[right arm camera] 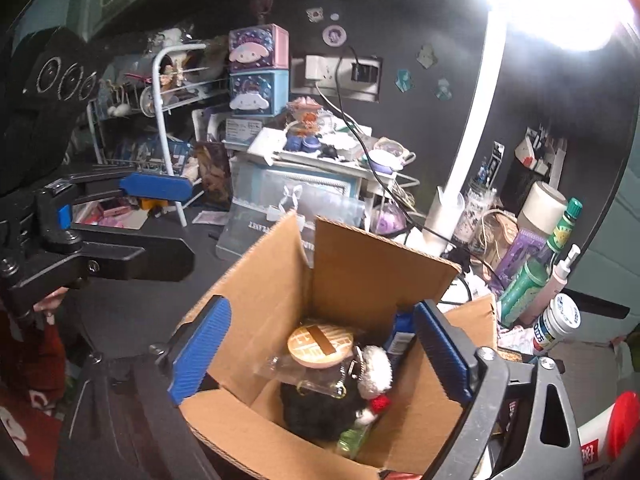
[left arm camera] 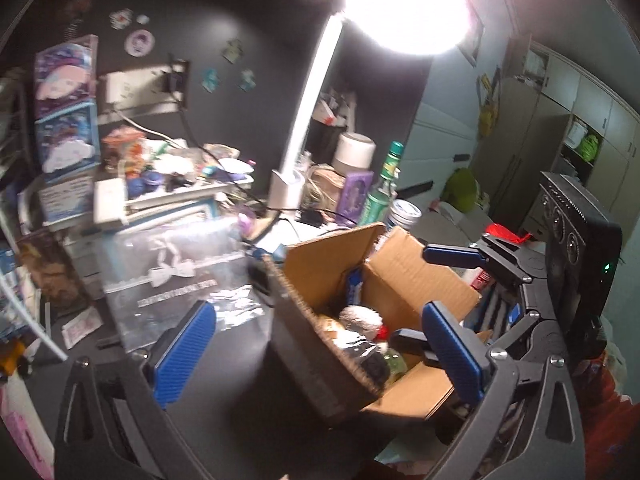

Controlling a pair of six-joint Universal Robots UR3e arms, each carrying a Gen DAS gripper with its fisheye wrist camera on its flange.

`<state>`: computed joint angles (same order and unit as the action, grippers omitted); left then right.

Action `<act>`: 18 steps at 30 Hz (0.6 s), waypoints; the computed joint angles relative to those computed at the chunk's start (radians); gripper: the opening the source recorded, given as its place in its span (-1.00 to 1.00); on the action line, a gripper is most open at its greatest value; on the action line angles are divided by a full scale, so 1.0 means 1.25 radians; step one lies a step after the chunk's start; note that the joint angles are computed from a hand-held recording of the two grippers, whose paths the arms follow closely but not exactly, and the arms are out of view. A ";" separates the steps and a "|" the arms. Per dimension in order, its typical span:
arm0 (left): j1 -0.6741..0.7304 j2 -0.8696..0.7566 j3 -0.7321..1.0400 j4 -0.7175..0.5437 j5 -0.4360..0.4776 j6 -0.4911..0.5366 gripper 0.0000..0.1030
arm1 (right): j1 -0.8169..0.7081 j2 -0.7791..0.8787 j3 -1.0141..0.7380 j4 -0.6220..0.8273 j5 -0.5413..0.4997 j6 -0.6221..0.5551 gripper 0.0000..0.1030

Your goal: Organize objects

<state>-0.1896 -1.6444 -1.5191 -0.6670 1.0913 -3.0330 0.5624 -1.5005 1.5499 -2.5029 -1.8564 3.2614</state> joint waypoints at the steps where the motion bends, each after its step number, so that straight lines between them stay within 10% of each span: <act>1: 0.008 0.032 -0.048 0.038 0.017 -0.006 0.98 | 0.016 0.009 0.000 -0.020 -0.018 -0.002 0.84; 7: 0.067 0.189 -0.282 0.223 0.104 -0.066 0.98 | 0.076 0.038 0.046 -0.184 -0.057 -0.039 0.86; 18: 0.118 0.270 -0.362 0.247 0.102 -0.073 0.98 | 0.083 0.030 0.072 -0.240 -0.027 -0.058 0.97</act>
<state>-0.0419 -1.3071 -1.9722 -0.3581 1.2185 -3.1244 0.6664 -1.4628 1.6397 -2.8028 -1.8903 3.1887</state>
